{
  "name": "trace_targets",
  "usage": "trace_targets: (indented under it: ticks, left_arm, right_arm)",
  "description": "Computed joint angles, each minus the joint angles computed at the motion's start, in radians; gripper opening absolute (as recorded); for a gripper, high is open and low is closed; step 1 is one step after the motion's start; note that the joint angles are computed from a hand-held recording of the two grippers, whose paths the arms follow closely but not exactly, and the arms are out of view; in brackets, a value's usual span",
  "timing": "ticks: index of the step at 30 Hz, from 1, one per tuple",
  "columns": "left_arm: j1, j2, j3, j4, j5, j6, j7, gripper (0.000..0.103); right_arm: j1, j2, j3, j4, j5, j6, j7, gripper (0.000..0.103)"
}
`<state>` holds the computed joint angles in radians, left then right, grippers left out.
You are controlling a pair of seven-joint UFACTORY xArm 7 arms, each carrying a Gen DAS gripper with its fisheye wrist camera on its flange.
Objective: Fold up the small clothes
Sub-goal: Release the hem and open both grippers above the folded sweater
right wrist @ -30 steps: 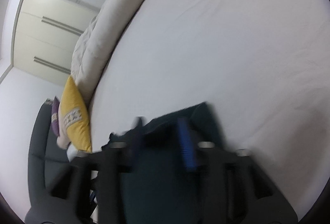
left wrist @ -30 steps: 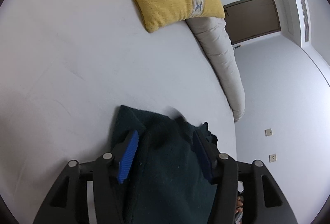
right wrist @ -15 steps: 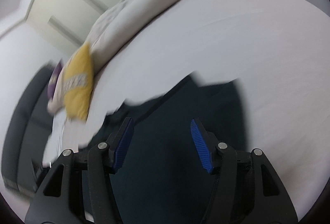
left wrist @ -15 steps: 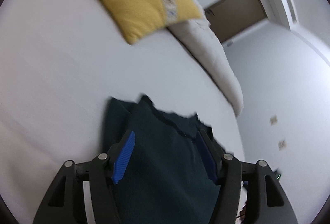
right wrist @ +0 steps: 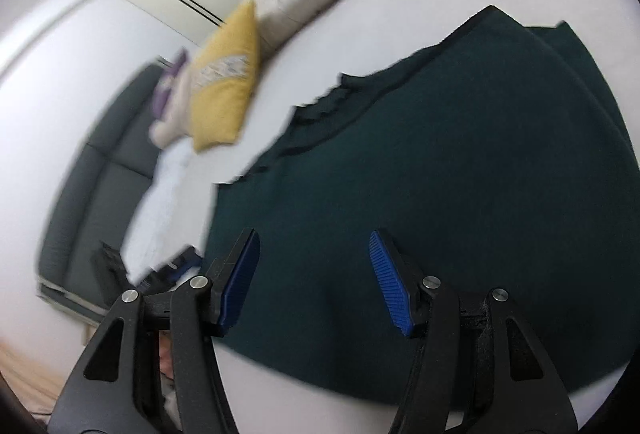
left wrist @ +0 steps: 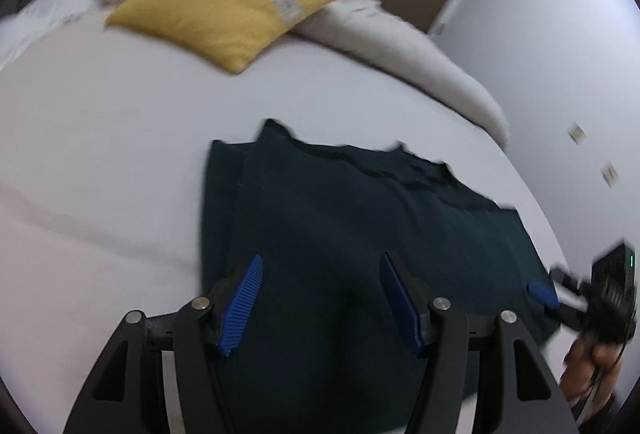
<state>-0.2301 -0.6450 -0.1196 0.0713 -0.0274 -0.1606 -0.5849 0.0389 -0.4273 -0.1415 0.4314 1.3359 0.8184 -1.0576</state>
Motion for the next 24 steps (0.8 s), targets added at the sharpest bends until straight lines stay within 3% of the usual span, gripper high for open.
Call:
trace_targets:
  ticks: [3, 6, 7, 8, 9, 12, 14, 16, 18, 19, 21, 22, 24]
  left_arm:
    - [-0.04, 0.017, -0.054, -0.007, 0.005, -0.019, -0.024, 0.063]
    - [-0.014, 0.099, -0.104, 0.014, -0.003, -0.034, -0.061, 0.059]
    - [-0.019, 0.103, -0.078, 0.005, 0.019, -0.046, -0.079, 0.055]
    - [-0.063, 0.099, -0.009, -0.015, 0.0, -0.069, -0.061, 0.048]
    - [-0.098, 0.088, 0.059, -0.03, 0.01, -0.076, -0.055, 0.047]
    - [-0.133, 0.023, 0.175, -0.073, 0.029, -0.057, -0.022, 0.046]
    - [-0.16, -0.01, 0.249, -0.097, 0.038, -0.05, 0.011, 0.04]
    - [-0.163, -0.036, 0.273, -0.117, 0.035, -0.045, 0.033, 0.037]
    - [-0.139, -0.116, 0.254, -0.139, 0.017, 0.018, 0.034, 0.037]
    - [-0.107, -0.188, 0.209, -0.146, 0.005, 0.077, 0.021, 0.039]
    - [-0.054, -0.293, 0.15, -0.152, 0.0, 0.138, 0.028, 0.058]
    - [-0.01, -0.321, 0.095, -0.139, 0.004, 0.153, 0.02, 0.061]
    - [0.014, -0.274, 0.088, -0.098, 0.009, 0.142, 0.041, 0.062]
  right_arm:
    - [0.009, -0.039, 0.013, -0.054, -0.033, 0.028, 0.009, 0.056]
    - [0.031, -0.052, 0.039, -0.089, -0.081, 0.003, 0.025, 0.056]
    - [0.037, -0.045, 0.04, -0.094, -0.082, -0.014, 0.025, 0.051]
    - [0.038, -0.041, 0.025, -0.096, -0.075, -0.016, 0.013, 0.05]
    - [0.027, -0.038, 0.004, -0.097, -0.068, -0.018, 0.007, 0.048]
    - [-0.022, -0.027, -0.052, -0.097, -0.055, -0.012, -0.012, 0.047]
    - [-0.074, -0.022, -0.087, -0.095, -0.058, -0.022, -0.022, 0.046]
    - [-0.126, -0.011, -0.121, -0.088, -0.06, -0.022, -0.03, 0.045]
    - [-0.181, -0.015, -0.138, -0.086, -0.082, -0.039, -0.006, 0.044]
    - [-0.2, -0.026, -0.142, -0.086, -0.093, -0.043, 0.01, 0.045]
    - [-0.221, -0.062, -0.146, -0.091, -0.105, -0.051, 0.013, 0.047]
    - [-0.224, -0.087, -0.128, -0.096, -0.113, -0.087, 0.016, 0.047]
    - [-0.207, -0.115, -0.088, -0.098, -0.139, -0.17, 0.041, 0.048]
